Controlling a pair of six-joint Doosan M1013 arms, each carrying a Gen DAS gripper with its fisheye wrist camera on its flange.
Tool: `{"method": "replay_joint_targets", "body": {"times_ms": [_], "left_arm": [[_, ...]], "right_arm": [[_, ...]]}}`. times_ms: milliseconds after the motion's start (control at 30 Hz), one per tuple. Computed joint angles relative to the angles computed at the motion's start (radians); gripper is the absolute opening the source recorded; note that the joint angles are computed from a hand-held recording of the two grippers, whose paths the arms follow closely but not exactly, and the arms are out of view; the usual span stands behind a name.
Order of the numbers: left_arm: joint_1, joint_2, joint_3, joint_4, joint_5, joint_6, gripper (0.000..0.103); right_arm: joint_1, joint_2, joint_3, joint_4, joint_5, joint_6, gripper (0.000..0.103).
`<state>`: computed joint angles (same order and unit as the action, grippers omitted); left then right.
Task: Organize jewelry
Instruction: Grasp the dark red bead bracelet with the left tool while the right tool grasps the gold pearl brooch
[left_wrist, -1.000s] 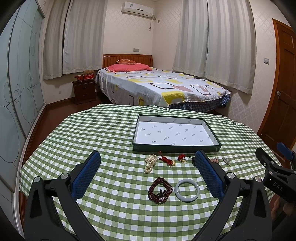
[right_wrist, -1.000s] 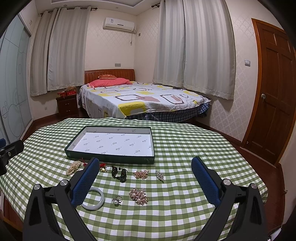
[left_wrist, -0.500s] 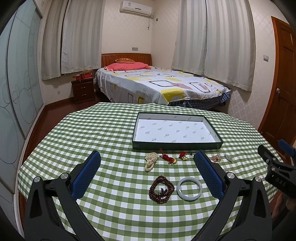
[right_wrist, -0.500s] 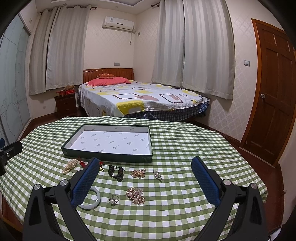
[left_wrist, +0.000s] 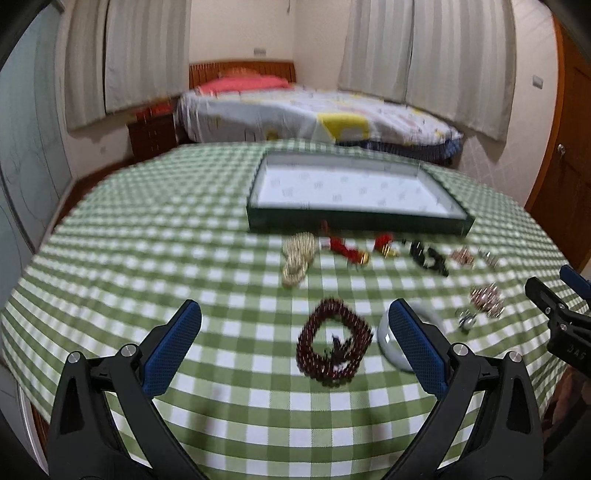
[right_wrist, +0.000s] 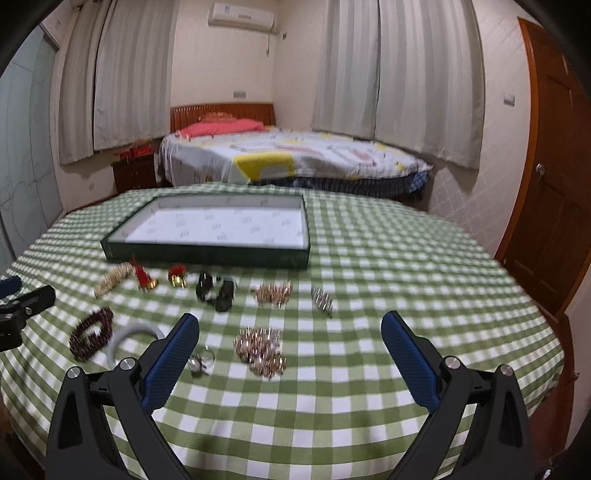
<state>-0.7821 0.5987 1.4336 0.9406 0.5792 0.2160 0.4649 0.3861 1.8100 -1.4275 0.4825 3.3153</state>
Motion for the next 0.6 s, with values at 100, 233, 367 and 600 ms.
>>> {"method": "replay_joint_targets", "body": {"times_ms": [100, 233, 367, 600], "left_arm": [[0.009, 0.022, -0.018, -0.082, -0.003, 0.072, 0.097], [0.012, 0.047, -0.045, -0.145, 0.001, 0.152, 0.097], [0.016, 0.072, -0.077, -0.227, 0.025, 0.251, 0.096], [0.04, 0.079, -0.08, -0.27, 0.005, 0.264, 0.091]], "right_arm": [[-0.008, 0.01, -0.006, 0.041, -0.018, -0.037, 0.096], [-0.017, 0.017, -0.013, 0.101, -0.032, -0.089, 0.096], [-0.022, 0.025, -0.019, 0.136, -0.042, -0.118, 0.096], [-0.026, 0.035, -0.033, 0.187, -0.049, -0.168, 0.096]]}}
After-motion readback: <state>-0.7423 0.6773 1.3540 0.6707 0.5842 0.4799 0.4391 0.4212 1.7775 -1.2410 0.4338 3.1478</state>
